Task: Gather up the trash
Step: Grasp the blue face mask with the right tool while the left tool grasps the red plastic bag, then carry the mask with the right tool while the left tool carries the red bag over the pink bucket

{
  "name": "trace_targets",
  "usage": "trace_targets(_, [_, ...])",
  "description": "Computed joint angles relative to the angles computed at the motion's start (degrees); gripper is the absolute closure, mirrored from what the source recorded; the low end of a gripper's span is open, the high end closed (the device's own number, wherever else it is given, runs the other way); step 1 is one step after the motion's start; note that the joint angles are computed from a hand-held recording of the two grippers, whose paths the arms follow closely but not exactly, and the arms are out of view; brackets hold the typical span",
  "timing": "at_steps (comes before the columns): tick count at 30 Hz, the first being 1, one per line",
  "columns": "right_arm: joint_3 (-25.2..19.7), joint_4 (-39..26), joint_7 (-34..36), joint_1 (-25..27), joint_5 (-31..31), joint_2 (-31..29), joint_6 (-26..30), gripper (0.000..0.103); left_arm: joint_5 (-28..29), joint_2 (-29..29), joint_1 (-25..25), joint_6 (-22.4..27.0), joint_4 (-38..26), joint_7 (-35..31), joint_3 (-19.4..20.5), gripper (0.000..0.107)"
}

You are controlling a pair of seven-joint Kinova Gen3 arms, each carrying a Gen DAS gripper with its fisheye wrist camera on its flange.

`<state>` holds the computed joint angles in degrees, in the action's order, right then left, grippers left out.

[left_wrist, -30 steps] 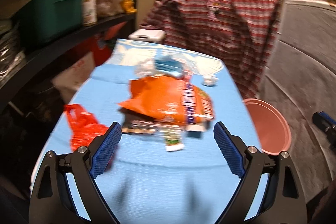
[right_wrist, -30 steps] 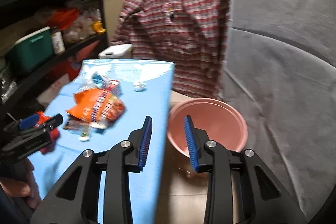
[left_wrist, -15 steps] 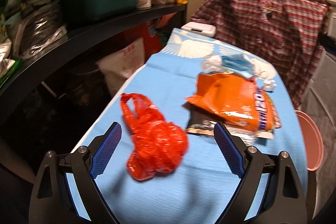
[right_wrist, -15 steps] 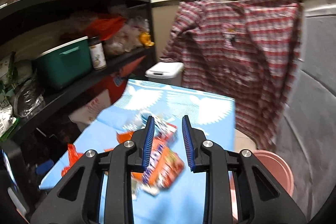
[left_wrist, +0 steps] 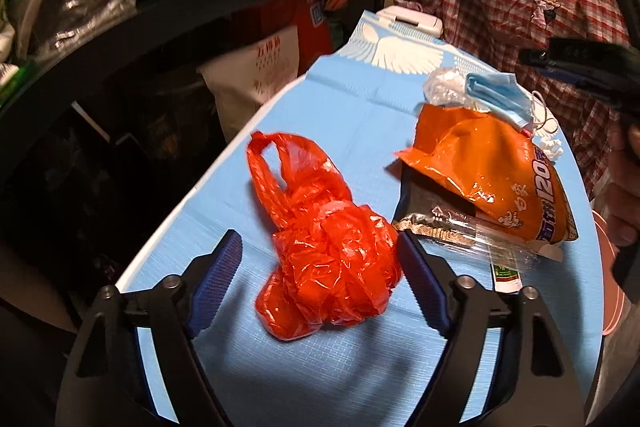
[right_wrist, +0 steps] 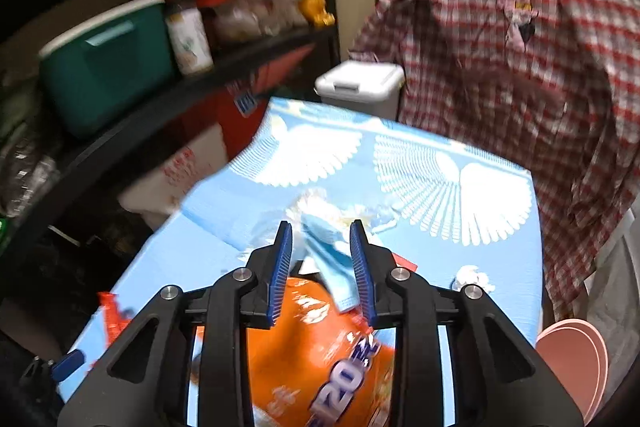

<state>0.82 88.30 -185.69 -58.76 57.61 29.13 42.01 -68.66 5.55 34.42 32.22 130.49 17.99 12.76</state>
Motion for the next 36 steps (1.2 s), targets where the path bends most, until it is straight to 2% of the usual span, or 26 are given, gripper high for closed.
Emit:
trace_targets(1, [-0.8,-0.7,2.1,1.6,-1.8,0.8,-0.6,0.07,0.4,0.2,-0.2,-0.3,-0.2,-0.5,0.0,0.038])
trace_targets(3, [-1.1,-2.2,5.4,2.9,-4.5,2.0,-0.3,0.07,1.0,0.6,-0.1,-0.1,-0.7,-1.5,0.0,0.05])
trace_targets(4, [-0.9,-2.6,6.6,3.1,-5.5,2.5,-0.1,0.07,1.1,0.7,0.1,0.0,-0.8,-1.6,-0.1,0.052])
trace_targets(6, [-0.4,-2.6,8.0,3.2,-7.0,2.7,-0.7,0.078,1.5,0.7,0.2,0.3,-1.0,-1.8,-0.3,0.063])
trace_targets(7, [-0.1,-2.2,8.3,3.1,-7.4,2.6,-1.3,0.082,1.5,0.5,0.3,0.5,-1.0,-1.7,-0.4,0.063])
trace_targets(8, [0.2,-2.0,8.8,2.9,-7.7,2.4,-1.4,0.093,1.6,0.4,0.2,0.5,-1.1,-1.7,-0.4,0.064])
trace_targets(9, [0.6,-2.0,9.1,2.5,-7.9,2.3,-1.3,0.097,1.6,0.2,0.2,0.6,-1.0,-1.5,-0.5,0.066])
trace_targets(11, [1.2,-1.3,9.0,1.6,-7.5,1.5,-1.1,0.1,1.3,-0.3,0.0,0.4,-0.8,-1.0,-0.5,0.068])
trace_targets(16, [1.2,0.6,6.5,-0.6,-4.9,-1.8,1.4,0.101,-0.2,-1.8,-0.2,0.9,-0.2,0.8,0.4,0.071])
trace_targets(19, [-0.3,1.7,5.0,-1.7,-2.7,-4.2,4.6,0.101,-1.7,-3.0,-0.2,1.4,0.2,2.1,1.5,0.072])
trace_targets(26, [-4.9,7.0,-2.4,-4.9,3.0,-10.8,13.3,0.101,-4.2,-6.8,-1.5,-1.2,1.5,3.6,4.3,0.072])
trace_targets(30, [-8.6,10.8,-8.2,-7.4,5.7,-14.2,19.6,0.101,-7.1,-7.5,-1.2,-0.2,1.5,5.7,6.9,0.072])
trace_targets(36, [-14.9,16.0,-16.7,-10.2,6.6,-17.7,29.5,0.101,-9.5,-7.9,0.6,-0.5,1.1,6.7,8.9,0.072])
